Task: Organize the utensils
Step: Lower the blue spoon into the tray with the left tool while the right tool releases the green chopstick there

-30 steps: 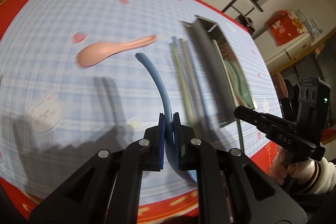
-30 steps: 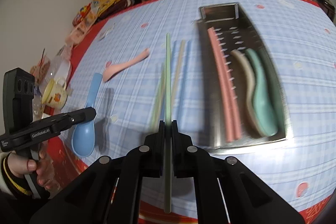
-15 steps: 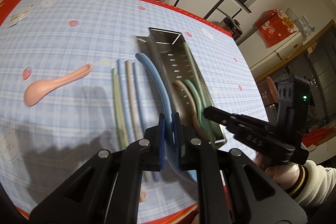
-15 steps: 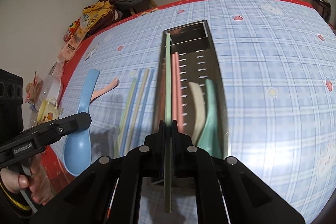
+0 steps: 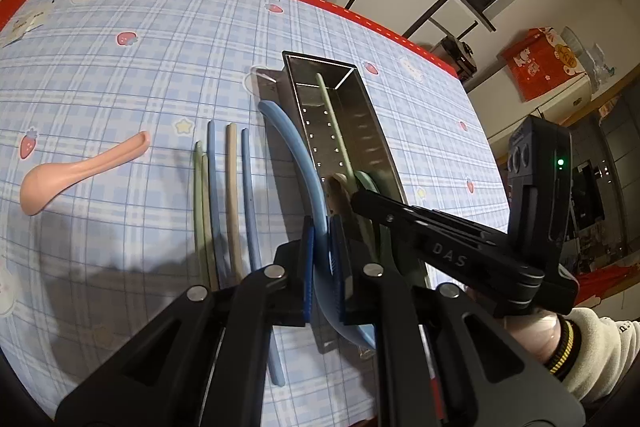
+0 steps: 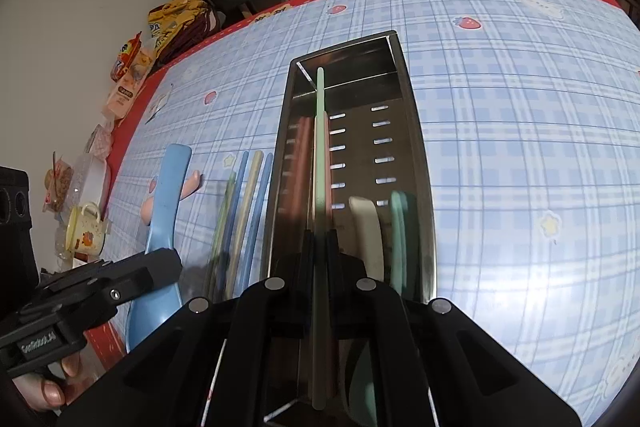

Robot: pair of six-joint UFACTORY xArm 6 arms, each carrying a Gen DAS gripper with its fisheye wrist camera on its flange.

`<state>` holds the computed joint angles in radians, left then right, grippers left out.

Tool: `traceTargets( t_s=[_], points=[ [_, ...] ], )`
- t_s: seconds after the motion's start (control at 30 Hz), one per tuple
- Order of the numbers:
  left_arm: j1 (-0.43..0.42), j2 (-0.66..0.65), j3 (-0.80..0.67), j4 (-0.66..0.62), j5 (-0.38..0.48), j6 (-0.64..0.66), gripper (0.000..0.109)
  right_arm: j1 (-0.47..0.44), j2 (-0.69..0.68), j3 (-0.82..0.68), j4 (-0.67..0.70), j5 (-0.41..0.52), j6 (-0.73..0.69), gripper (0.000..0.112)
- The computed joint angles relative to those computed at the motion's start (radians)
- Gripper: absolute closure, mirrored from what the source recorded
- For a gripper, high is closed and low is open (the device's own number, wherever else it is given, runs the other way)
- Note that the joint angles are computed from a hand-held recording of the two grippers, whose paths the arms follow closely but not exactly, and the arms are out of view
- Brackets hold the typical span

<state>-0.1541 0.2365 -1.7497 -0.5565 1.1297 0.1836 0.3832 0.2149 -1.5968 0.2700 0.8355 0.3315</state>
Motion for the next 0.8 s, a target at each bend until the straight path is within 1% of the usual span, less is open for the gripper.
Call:
traceTargets(
  t_s=[0.1,0.37,0.57,0.8],
  points=[
    [-0.01,0.029,-0.029,0.01,0.011,-0.002,0.097,-0.005,0.015,-0.01,0.014,0.006,-0.008,0.106],
    [-0.028,0.064,-0.062,0.007,0.03,-0.003,0.097,-0.012,0.002,0.013,0.056,0.016,-0.027,0.106],
    [-0.057,0.091,-0.084,-0.001,0.047,0.014,0.097,-0.029,-0.072,0.067,0.02,-0.045,0.012,0.105],
    [-0.114,0.14,-0.135,0.074,0.064,0.012,0.097,-0.077,-0.173,0.136,-0.028,-0.11,0.107,0.104]
  ],
)
